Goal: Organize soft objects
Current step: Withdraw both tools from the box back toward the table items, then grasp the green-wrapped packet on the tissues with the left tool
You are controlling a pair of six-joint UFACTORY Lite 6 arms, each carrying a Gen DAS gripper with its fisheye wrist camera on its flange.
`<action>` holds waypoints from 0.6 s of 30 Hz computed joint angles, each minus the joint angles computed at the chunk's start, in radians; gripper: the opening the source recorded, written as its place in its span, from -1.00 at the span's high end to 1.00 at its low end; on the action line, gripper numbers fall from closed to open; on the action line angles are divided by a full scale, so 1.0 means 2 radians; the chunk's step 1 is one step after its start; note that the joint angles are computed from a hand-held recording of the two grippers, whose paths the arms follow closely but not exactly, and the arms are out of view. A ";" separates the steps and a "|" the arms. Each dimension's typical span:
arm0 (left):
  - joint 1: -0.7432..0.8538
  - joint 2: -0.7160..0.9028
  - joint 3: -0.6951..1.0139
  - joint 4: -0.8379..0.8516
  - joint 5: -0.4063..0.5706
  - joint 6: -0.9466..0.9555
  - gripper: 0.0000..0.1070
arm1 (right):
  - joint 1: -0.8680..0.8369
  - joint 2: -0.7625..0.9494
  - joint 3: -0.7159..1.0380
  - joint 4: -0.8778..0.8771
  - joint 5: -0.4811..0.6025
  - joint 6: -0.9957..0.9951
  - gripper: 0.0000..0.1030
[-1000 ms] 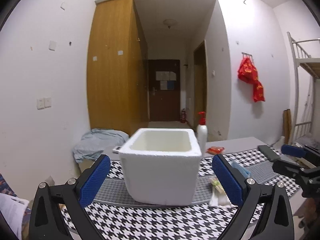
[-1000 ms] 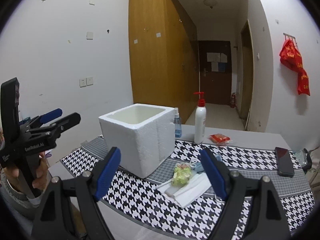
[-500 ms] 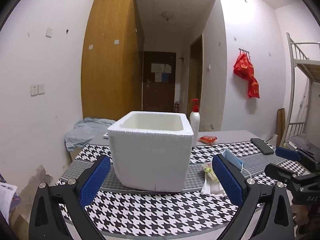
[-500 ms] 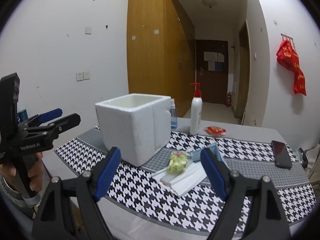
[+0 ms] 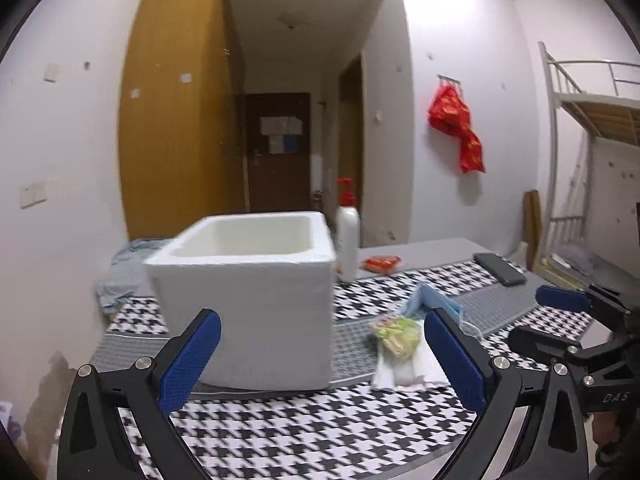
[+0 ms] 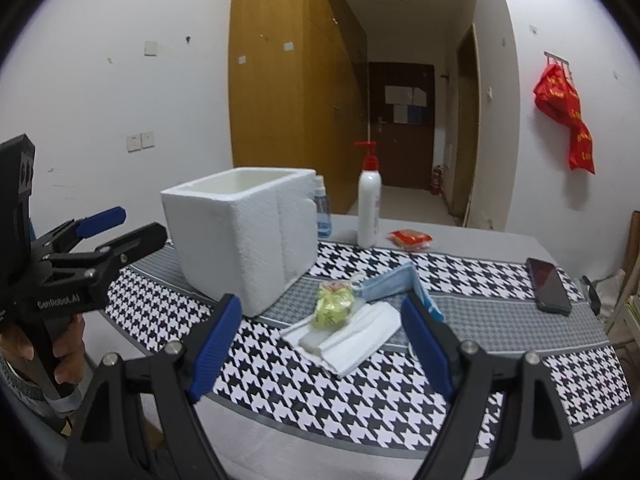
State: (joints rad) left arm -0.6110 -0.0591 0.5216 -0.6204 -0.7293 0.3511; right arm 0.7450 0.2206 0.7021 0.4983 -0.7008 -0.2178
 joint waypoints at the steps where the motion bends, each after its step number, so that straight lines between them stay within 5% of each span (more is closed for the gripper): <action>1: 0.000 0.013 0.009 0.006 0.004 -0.003 -0.90 | -0.003 0.001 0.000 0.001 0.001 -0.001 -0.65; 18: -0.016 0.214 0.225 -0.035 0.111 0.049 -0.90 | -0.125 0.051 0.022 -0.183 0.029 0.126 -0.65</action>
State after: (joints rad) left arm -0.6433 0.3679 0.9717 -0.6896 -0.5080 0.4492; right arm 0.4941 0.3228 0.7468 0.1322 -0.6426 0.0348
